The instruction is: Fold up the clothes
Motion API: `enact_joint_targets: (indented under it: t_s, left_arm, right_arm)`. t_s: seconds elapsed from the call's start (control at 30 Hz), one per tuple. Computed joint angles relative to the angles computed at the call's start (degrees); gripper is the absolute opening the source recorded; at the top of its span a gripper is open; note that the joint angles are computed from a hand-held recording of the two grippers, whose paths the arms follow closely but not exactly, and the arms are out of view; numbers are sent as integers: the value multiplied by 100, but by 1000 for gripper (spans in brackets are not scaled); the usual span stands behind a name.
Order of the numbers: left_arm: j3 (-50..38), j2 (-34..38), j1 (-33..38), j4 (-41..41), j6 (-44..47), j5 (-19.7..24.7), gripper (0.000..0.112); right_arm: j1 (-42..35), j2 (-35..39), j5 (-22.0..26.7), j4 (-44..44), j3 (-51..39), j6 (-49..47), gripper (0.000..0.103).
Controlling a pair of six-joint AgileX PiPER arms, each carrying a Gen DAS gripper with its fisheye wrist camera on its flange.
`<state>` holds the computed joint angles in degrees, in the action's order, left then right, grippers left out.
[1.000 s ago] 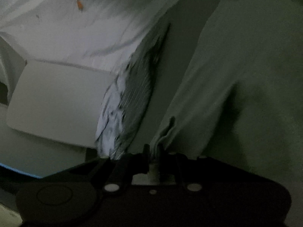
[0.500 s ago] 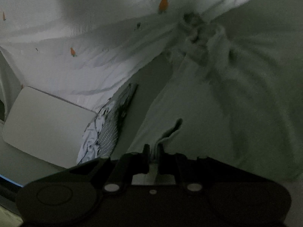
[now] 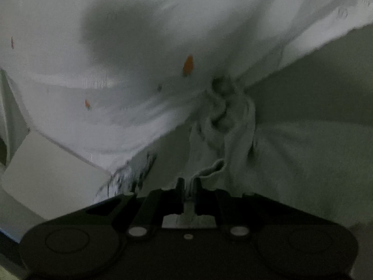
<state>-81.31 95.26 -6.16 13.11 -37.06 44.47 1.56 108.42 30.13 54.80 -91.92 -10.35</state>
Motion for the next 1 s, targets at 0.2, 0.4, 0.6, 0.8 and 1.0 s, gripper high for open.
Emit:
enact_joint_targets:
  t_s: [0.2,0.4,0.6,0.8,1.0]
  left_arm:
    - [182,-19,-417,64,405,199,65]
    - [-195,408,-485,-107,697,375,65]
    - [-658,925,-658,-40,1175,573,65]
    - [-979,1278,-779,105,1493,517,65]
    - [-1082,1504,-797,537,1132,271,65]
  right_arm:
    - [-405,-516,-609,498,644,-422,8]
    - [-897,-1016,-1294,573,1555,-316,7]
    - [-1302,-1388,-1880,387,2321,-4,7]
    - [-1574,-1582,-2130,-865,2626,1209,7]
    - [-1721,-1662,-2176,-2541,2707,2690,7]
